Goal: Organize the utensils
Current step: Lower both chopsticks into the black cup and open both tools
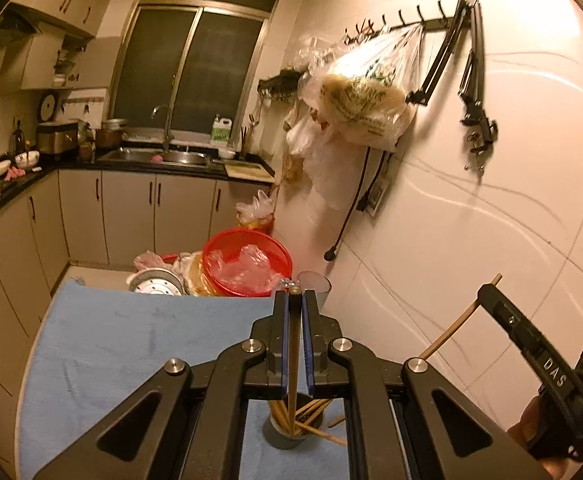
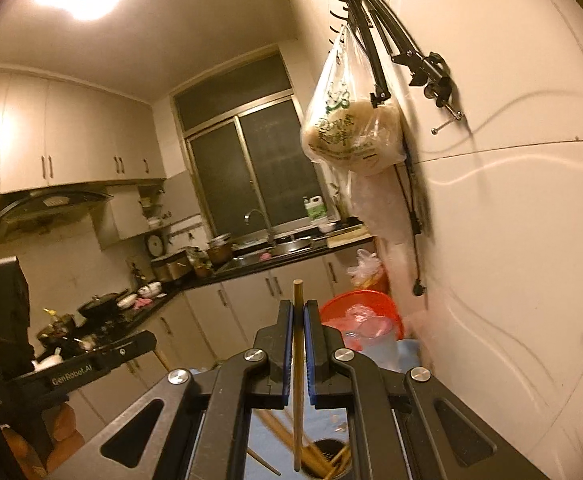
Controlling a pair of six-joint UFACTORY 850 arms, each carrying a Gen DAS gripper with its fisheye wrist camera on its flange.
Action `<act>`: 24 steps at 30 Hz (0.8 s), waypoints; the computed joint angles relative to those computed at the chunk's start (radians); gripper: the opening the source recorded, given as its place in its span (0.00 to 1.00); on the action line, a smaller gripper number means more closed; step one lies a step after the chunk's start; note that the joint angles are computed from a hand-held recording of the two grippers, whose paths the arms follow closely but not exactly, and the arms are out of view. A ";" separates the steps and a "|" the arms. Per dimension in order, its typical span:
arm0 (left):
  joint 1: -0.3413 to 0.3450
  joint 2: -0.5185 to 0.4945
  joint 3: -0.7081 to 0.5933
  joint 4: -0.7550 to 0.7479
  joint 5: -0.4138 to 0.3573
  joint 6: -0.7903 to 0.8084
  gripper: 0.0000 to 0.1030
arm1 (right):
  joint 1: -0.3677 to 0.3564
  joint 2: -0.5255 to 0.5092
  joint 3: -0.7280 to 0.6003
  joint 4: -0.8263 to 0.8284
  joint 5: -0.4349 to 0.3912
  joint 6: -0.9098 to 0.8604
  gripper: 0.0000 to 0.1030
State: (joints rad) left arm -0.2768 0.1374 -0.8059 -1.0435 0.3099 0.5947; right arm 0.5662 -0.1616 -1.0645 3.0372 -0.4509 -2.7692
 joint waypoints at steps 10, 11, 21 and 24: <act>0.030 -0.172 -0.030 0.315 0.002 -0.320 0.06 | -0.031 -0.155 -0.066 -0.112 0.037 0.117 0.06; 0.031 -0.184 -0.037 0.315 -0.005 -0.322 0.06 | -0.031 -0.165 -0.070 -0.116 0.042 0.120 0.06; 0.030 -0.234 -0.039 0.292 -0.042 -0.296 0.06 | -0.019 -0.252 -0.107 -0.129 0.104 0.097 0.06; 0.030 -0.240 -0.033 0.309 -0.048 -0.311 0.06 | -0.031 -0.278 -0.126 -0.248 0.133 0.208 0.07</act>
State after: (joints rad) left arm -0.2470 -0.1030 -0.8392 -0.7346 0.2619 0.2839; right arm 0.5357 -0.4392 -1.1903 2.7895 -0.3181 -2.5608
